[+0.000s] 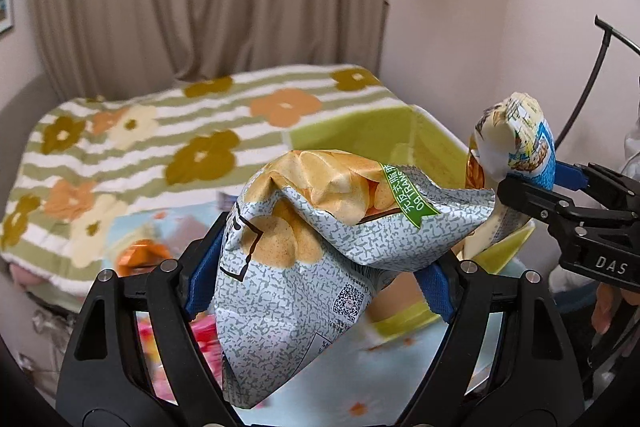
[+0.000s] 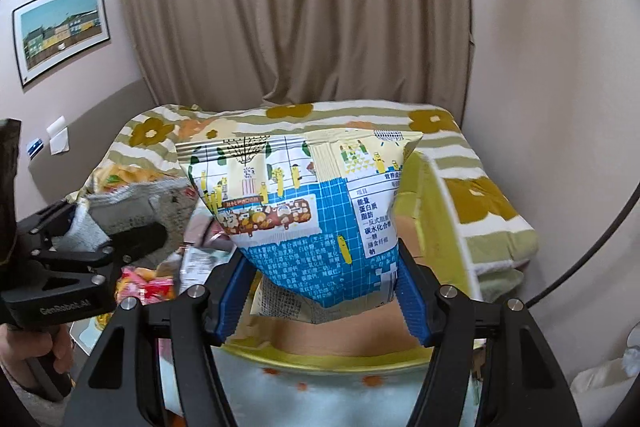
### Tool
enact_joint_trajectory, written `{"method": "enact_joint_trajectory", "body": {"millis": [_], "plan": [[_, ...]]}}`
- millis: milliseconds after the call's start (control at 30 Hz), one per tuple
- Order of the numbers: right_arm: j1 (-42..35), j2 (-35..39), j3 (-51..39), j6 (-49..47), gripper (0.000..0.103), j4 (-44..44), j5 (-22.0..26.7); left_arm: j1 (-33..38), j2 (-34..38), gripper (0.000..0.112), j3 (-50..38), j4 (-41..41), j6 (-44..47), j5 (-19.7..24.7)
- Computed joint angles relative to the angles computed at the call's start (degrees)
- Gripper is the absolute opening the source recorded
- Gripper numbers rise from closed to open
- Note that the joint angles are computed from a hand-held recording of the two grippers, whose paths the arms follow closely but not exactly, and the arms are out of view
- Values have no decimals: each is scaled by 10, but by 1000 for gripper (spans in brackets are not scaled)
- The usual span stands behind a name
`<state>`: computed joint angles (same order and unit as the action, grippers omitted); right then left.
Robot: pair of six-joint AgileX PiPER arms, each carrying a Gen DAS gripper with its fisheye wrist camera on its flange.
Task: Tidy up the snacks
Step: 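Carry both bags over the cardboard box and open both tools to drop them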
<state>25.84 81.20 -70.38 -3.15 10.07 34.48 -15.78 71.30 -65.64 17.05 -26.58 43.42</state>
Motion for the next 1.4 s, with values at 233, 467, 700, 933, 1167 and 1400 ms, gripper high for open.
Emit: {"method": "enact_joint_trajectory", "body": {"millis": [233,467,700,933,1167,1400], "plan": [[-106,45,-19,-154,61,131,35,-38,145,81,-94,-40,-15,9],[-149,61,-26,-205,61,175,61,-33,224,82,-153,-91,21,32],[-146,64,-33,-190,61,176,59,-12,242,101,-185,-141,86,67],[-117,83,-52,-162,61,114,56,-16,195,101,-141,-94,78,89],[-101,107,-75,-190,61,125,63,13,151,101,-103,-99,76,65],[-92,154,-110,-130,64,85,73,32,129,101,-92,-99,71,55]]}}
